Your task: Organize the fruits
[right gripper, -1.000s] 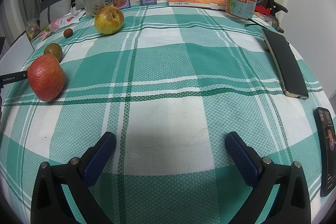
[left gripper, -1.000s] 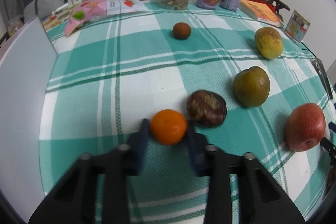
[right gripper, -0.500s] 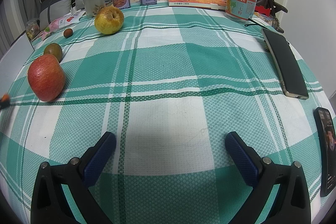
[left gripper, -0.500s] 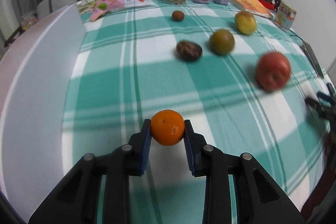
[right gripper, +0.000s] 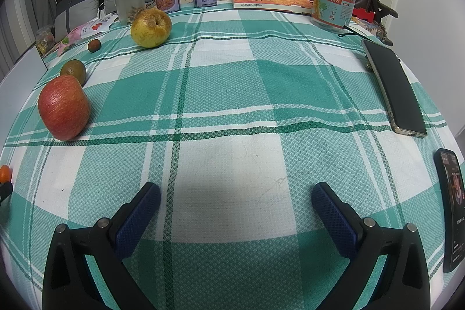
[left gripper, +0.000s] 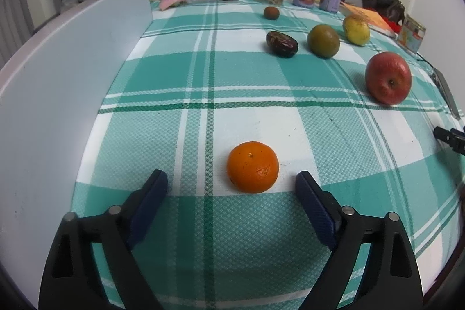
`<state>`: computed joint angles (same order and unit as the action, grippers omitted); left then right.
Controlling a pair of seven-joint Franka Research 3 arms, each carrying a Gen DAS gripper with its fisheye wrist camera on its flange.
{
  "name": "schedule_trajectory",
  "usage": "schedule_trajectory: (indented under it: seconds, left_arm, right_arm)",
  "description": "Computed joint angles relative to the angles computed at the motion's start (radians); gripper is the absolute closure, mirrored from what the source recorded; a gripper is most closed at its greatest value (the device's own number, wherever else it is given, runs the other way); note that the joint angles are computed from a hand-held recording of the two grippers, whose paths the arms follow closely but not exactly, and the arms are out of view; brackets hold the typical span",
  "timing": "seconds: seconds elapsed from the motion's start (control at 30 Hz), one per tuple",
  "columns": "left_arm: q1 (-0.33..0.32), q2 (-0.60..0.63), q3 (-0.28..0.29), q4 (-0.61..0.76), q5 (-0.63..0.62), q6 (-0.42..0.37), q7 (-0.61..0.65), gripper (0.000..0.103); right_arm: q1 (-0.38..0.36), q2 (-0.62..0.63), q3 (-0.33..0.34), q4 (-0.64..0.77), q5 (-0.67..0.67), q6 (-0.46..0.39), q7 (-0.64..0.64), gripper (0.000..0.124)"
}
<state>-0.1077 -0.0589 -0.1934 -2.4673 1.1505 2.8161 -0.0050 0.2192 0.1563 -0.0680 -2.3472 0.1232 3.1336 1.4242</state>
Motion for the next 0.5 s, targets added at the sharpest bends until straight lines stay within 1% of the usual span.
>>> schedule_trajectory:
  seconds: [0.5]
  left_arm:
    - [-0.003, 0.0, -0.001, -0.001, 0.02, -0.007, -0.02, 0.011]
  right_arm:
    - [0.001, 0.001, -0.001, 0.001, 0.001, 0.0, 0.0, 0.021]
